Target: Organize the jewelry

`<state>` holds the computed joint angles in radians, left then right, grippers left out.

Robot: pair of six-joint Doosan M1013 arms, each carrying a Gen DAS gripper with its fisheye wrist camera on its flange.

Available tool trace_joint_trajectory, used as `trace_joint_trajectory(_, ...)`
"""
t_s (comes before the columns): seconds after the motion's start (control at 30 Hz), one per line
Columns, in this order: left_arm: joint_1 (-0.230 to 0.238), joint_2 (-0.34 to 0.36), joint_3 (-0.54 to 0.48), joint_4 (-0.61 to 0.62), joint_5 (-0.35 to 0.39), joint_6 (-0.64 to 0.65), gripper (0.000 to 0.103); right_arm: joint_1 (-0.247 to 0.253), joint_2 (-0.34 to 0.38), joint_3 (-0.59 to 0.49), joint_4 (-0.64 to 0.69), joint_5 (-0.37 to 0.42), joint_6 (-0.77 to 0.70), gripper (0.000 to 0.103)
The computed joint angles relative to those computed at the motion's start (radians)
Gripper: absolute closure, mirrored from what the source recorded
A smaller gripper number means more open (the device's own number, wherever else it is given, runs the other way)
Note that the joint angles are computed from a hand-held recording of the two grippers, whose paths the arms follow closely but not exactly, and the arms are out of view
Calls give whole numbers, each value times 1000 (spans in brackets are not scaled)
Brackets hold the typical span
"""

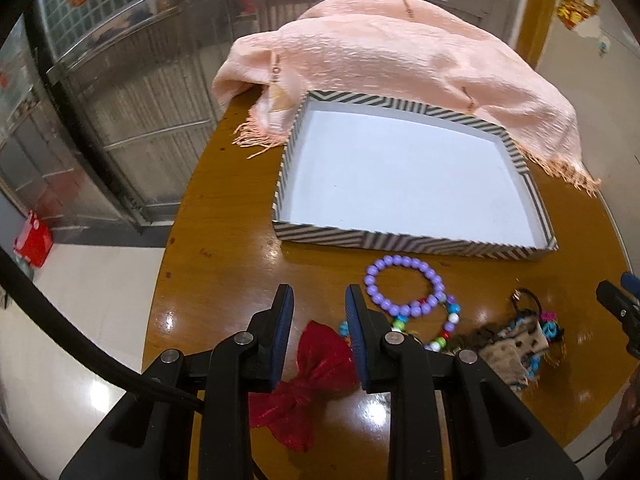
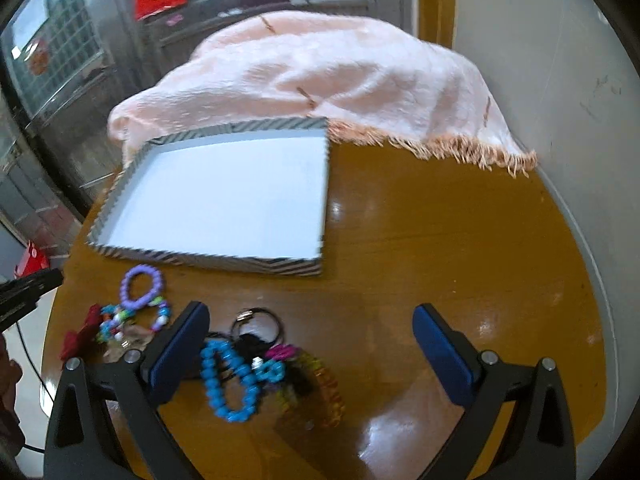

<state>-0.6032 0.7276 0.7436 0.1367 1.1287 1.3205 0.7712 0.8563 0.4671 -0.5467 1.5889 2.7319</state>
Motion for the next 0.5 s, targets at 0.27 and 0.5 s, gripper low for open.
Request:
trace_joint_trajectory(0.27, 4, -38, 72, -15, -31, 1, 85, 25, 65, -127, 6, 30, -69, 0)
trace_joint_trajectory(0.5, 13, -59, 110, -5, -50, -26, 85, 33, 127, -239, 8, 71, -121, 0)
